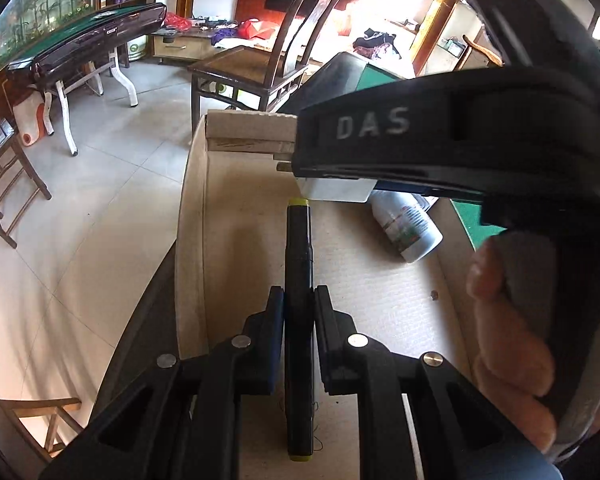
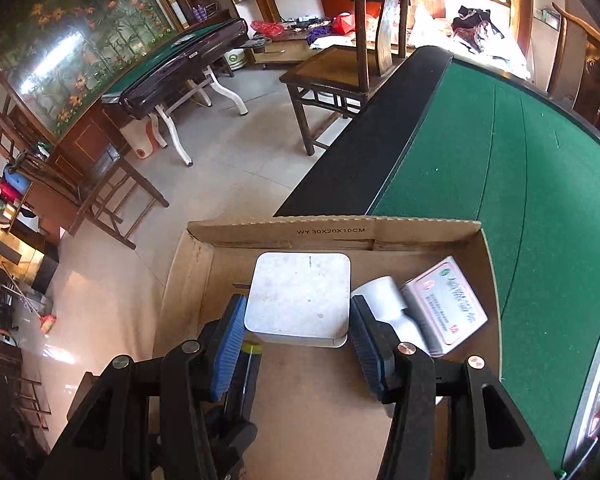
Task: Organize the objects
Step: 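Open both grippers to drop the charger and marker into the cardboard box, then withdraw both grippers from the cardboard box back over the pile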
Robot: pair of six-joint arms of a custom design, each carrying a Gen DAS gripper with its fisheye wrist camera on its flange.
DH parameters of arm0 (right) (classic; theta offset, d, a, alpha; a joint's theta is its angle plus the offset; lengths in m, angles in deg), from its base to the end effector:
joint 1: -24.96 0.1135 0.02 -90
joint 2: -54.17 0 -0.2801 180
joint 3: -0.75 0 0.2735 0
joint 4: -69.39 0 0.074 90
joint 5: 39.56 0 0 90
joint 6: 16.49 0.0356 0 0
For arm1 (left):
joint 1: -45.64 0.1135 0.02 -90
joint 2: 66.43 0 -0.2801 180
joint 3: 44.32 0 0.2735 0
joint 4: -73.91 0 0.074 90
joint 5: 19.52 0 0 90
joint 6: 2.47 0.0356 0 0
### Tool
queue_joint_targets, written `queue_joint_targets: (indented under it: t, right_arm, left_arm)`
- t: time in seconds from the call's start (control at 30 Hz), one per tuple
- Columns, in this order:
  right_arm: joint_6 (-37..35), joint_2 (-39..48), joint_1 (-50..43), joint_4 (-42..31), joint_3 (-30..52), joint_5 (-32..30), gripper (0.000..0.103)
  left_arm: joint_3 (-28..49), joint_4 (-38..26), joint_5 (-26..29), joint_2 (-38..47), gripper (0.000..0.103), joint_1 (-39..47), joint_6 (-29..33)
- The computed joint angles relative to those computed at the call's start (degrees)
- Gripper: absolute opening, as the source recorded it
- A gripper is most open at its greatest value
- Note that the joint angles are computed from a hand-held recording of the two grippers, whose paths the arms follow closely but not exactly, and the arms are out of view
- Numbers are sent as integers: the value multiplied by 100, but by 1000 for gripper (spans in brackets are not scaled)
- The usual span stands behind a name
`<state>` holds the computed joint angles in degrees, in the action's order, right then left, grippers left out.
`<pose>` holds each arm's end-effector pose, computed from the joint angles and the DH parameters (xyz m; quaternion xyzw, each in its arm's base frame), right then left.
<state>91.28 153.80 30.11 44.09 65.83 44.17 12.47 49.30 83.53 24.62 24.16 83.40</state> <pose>0.3453 0.0350 0.1400 0.0918 0.9599 0.1034 0.2440 0.2831 -0.1200 0.1466 0.1745 0.9415 -0.1658 0.2357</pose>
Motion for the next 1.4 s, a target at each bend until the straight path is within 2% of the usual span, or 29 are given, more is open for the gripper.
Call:
queue_joint_targets:
  t: [0.17, 0.4, 0.7, 0.77, 1.07, 1.2, 1.3, 1.37, 1.4]
  right_arm:
    - [16, 112, -123, 108, -4, -163, 56]
    - [-15, -309, -200, 117, -240, -373, 56]
    - [-156, -1761, -344, -85, -1170, -552, 56]
    - [-220, -2119, -440, -223, -1385, -625, 56]
    - [-703, -3629, -1254, -869, -2316, -1204, 56]
    - [-1168, -4412, -1933, -1439, -2640, -1668, 56]
    - [-1890, -5125, -2790, -2202, -2817, -2212, 56]
    - [-2784, -5570, -3780, -2991, -2868, -2787, 56]
    - [-3518, -5679, -4483, -3520, -2853, -3143, 56]
  left_arm:
    - [72, -67, -8, 53, 14, -6, 12]
    - [69, -114, 112, 10, 15, 44, 64]
    - [-246, -149, 234, -557, 18, -1, -48]
    - [-326, -171, 152, -741, 23, -92, -125]
    - [-891, -380, -188, -1846, 28, -804, -431]
    - [-1103, -488, -351, -2283, 30, -1178, -562]
    - [-1290, -569, -555, -2672, 30, -1652, -652]
    - [-1381, -604, -716, -2856, 30, -2036, -725]
    - [-1412, -605, -809, -2919, 30, -2270, -759]
